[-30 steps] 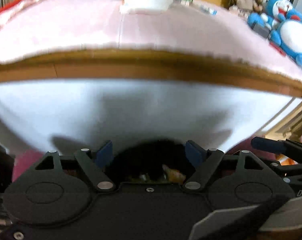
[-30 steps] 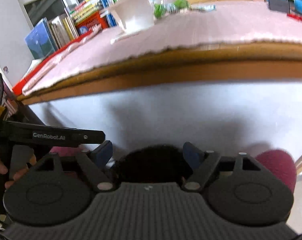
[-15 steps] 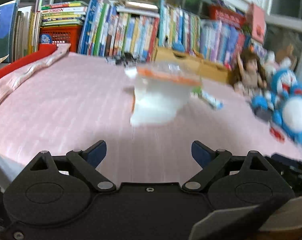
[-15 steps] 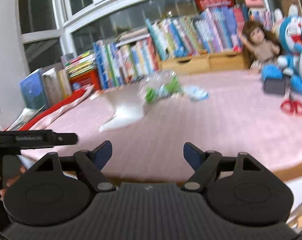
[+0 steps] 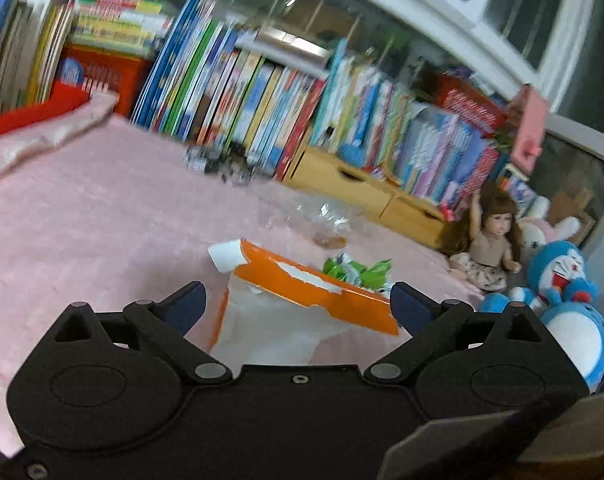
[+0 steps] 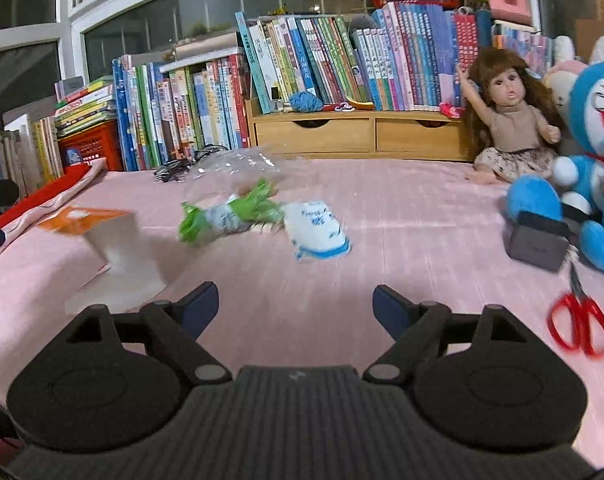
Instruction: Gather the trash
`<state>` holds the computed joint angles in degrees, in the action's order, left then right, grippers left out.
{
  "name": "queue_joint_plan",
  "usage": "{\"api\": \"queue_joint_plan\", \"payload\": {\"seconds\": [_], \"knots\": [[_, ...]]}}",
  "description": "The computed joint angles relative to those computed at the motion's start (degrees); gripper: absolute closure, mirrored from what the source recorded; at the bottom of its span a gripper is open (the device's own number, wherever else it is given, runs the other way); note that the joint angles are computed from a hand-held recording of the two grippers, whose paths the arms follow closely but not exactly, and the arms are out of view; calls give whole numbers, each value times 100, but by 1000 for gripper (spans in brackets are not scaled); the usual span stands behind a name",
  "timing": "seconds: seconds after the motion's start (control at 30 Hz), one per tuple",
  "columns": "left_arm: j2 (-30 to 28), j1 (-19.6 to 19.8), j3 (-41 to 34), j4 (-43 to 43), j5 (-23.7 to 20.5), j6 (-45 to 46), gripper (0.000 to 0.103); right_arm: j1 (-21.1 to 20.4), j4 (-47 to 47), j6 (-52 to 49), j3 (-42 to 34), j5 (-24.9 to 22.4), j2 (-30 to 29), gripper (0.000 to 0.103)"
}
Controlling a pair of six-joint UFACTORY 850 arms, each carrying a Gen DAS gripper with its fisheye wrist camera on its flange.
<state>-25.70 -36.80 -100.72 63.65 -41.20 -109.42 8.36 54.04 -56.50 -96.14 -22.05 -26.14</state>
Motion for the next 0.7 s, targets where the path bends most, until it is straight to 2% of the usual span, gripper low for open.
{"api": "queue_joint_plan", "payload": {"seconds": [0.07, 0.1, 0.17, 0.3, 0.4, 0.5, 0.6, 0.63, 0.67, 0.7], "knots": [[-363, 78, -499, -574, -240, 372, 5, 6, -349, 405, -407, -92, -314, 12], [-573, 65, -767, -714, -530, 384, 5, 17, -520, 631, -607, -122, -471, 12], [-914, 3, -1140, -625, -949, 211, 5, 48, -1050, 1162, -1056, -253, -799, 11], [-1250, 74, -1468, -569, -743, 93, 5, 128, -2227, 2229, -2191, -704, -1550, 11], [-1363, 202, -1612, -738, -432, -182, 5, 184, -2889, 2908, -3309, -1400, -2229, 10], [-1660, 325, -2086, -1382, -624, 42, 8, 259, -3357, 3314, -4152, -1735, -2755, 10], [-1682, 398, -2018, -1481, -457, -74, 23, 326, -3757, 3796, -5279, -2236, -3435, 8], [-1633, 433, -1888, -1502, -243, -105, 39, 337, -3766, 3848, -5418, -2242, -3532, 6], [-1525, 473, -1665, -1503, 53, -189, 62, 345, -3746, 3865, -5510, -2256, -3595, 4], [-1402, 528, -1410, -1544, 445, -197, 69, 360, -3761, 3886, -5509, -2240, -3599, 6]]}}
